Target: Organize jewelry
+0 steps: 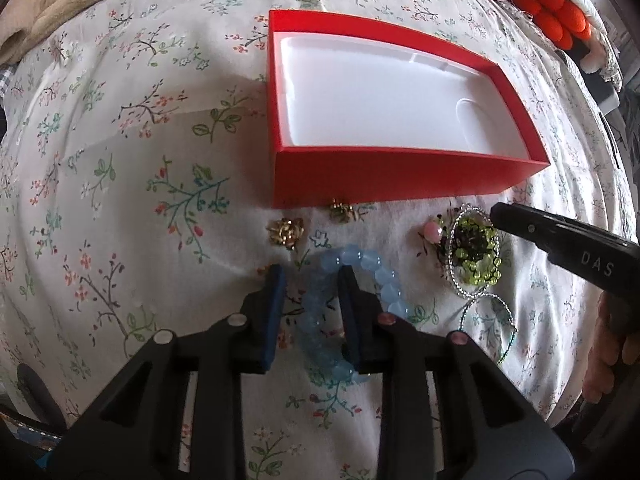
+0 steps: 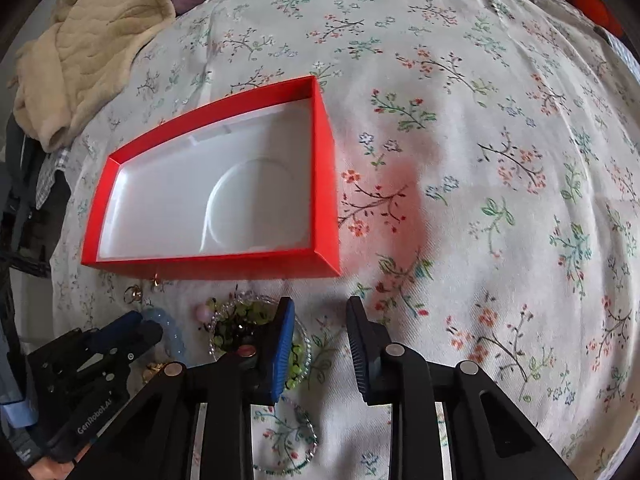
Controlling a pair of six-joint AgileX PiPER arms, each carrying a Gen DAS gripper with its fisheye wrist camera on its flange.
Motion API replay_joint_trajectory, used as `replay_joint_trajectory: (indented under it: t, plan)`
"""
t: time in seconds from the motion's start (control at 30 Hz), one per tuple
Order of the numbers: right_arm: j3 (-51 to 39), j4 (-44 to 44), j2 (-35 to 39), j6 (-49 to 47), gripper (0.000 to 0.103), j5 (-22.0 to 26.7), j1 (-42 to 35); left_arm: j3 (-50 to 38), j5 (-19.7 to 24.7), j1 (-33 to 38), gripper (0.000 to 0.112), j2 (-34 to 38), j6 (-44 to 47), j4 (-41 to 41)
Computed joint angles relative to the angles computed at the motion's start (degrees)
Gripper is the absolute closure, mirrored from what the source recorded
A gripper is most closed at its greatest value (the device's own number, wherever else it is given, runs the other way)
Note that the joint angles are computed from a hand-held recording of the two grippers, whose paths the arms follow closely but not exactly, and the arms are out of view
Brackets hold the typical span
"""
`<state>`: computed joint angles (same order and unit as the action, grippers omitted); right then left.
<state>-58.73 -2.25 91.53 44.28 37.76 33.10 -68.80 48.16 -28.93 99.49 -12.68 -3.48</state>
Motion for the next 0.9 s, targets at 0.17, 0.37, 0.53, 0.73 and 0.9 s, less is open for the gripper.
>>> replay_joint_trajectory:
  t: [0.17, 0.37, 0.53, 0.73, 0.9]
  plan:
    - [-4.39, -1.87, 3.88, 0.58, 0.076, 2.54, 1.58, -0.52, -0.13, 0.14, 0.083, 0.83, 0.97, -0.24]
    - [-9.02, -10.25, 8.26, 5.03, 0.082, 6.55, 5.72, 0.76, -1.58, -0.69, 0.083, 0.64, 1.4, 0.83]
    - [-11.75, -14.35, 10.84, 6.85, 0.093, 7.19, 8.18, 1.44, -2.17, -1.19, 0.089, 0.24, 0.32, 1.58]
    - [-10.0, -10.99, 8.66, 4.78, 0.1, 5.05, 7.59, 2.36, -2.21, 1.28, 0.099, -1.07, 2.82, -1.63]
    - [-8.18, -9.4, 5.29, 3.9, 0.1, 4.25, 7.32, 3.93, -2.29, 2.33, 0.099, -3.72, 5.09, -4.24]
